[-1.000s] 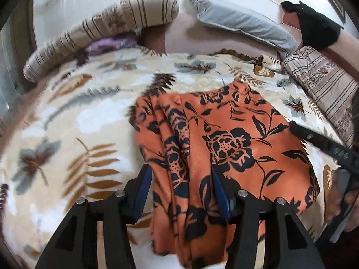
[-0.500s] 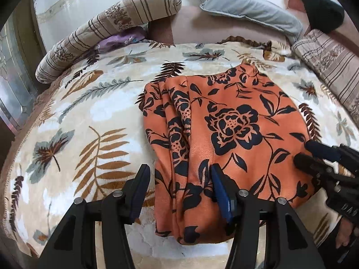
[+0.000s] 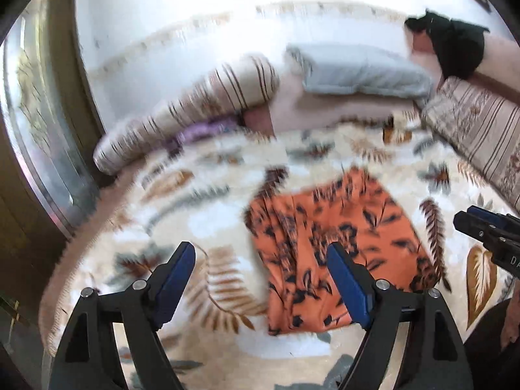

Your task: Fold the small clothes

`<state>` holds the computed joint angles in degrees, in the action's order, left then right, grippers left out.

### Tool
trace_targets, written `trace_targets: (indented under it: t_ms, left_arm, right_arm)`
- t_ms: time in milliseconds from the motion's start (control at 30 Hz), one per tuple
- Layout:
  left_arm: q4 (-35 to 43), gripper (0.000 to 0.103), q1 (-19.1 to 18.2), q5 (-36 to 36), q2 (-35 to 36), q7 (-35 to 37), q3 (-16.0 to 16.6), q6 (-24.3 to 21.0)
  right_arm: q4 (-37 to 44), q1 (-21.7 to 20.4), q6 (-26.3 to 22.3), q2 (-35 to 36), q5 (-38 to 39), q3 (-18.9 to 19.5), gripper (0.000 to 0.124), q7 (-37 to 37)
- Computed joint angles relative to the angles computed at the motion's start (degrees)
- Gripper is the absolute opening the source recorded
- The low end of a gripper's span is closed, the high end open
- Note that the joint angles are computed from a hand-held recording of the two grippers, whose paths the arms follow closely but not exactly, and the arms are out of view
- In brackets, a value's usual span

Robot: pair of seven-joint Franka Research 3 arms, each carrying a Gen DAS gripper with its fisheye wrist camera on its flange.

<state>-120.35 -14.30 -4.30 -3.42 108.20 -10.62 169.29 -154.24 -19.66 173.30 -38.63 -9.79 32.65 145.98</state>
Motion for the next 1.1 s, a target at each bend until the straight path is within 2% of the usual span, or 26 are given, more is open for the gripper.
trace_targets:
  t_ms: [100, 167, 233, 367, 400, 467, 567, 633, 700, 833, 900, 1100]
  left_arm:
    - [-0.84, 0.083, 0.74, 3.75, -2.35, -2.63, -0.05, 1.66]
    - [-1.13, 0.084, 0.20, 3.59, -3.60, -2.77, 0.66, 2.58]
    - [-1.24, 0.094, -0.04, 3.91, -4.97, -3.79, 1.18, 2.59]
    - [-2.43, 0.097, -1.42, 3.85, -7.72, -5.21, 3.11, 5.20]
    - [-2.53, 0.102, -1.21, 4.43, -8.36, -6.07, 3.21, 5.56]
    - [-3.03, 0.102, -0.60, 6.01, -9.21, -8.03, 3.22, 6.58]
    - [-2.35, 0.102, 0.33, 8.09, -9.39, -11.24, 3.25, 5.05]
    - [-1.22, 0.102, 0.25, 8.10, -9.09, -12.07, 3.81, 2.24]
    - [-0.47, 0.102, 1.69, 9.40, -8.75, -14.69, 3.07, 0.95]
    - [-0.48, 0.102, 5.60, 14.90, -9.10, -22.01, 1.01, 1.54]
    - [-0.17, 0.102, 4.74, 14.28, -9.17, -21.70, 2.28, 0.94]
    - [-0.43, 0.102, 7.45, 18.29, -10.50, -26.89, 1.83, 1.84]
  right_arm:
    - [0.51, 0.81, -2.76, -3.92, -0.11, -1.28, 0.052, -0.26]
    - [1.12, 0.76, -3.86, -6.13, -0.51, -1.56, 0.054, -0.20]
    - [2.14, 0.33, -5.43, -8.22, -0.81, -1.29, 0.055, 0.45]
    - [3.86, 0.42, -6.49, -10.45, -1.08, -1.17, 0.056, 1.49]
    - [4.59, 0.24, -7.46, -10.77, -1.35, -0.76, 0.056, 1.59]
    - [6.21, 0.56, -9.24, -11.05, -1.79, -0.39, 0.056, 1.88]
    - [7.87, 1.51, -10.76, -11.14, -2.15, 0.21, 0.057, 3.04]
    - [9.11, 1.68, -12.92, -11.48, -2.81, 1.18, 0.057, 4.15]
    - [10.22, 2.34, -15.25, -11.77, -3.79, 1.88, 0.057, 4.99]
    - [12.40, 3.73, -20.79, -12.51, -6.37, 2.80, 0.058, 6.70]
    - [13.13, 4.13, -22.75, -12.99, -7.85, 3.04, 0.059, 7.84]
    - [14.80, 5.98, -24.17, -11.93, -10.70, 2.05, 0.060, 10.10]
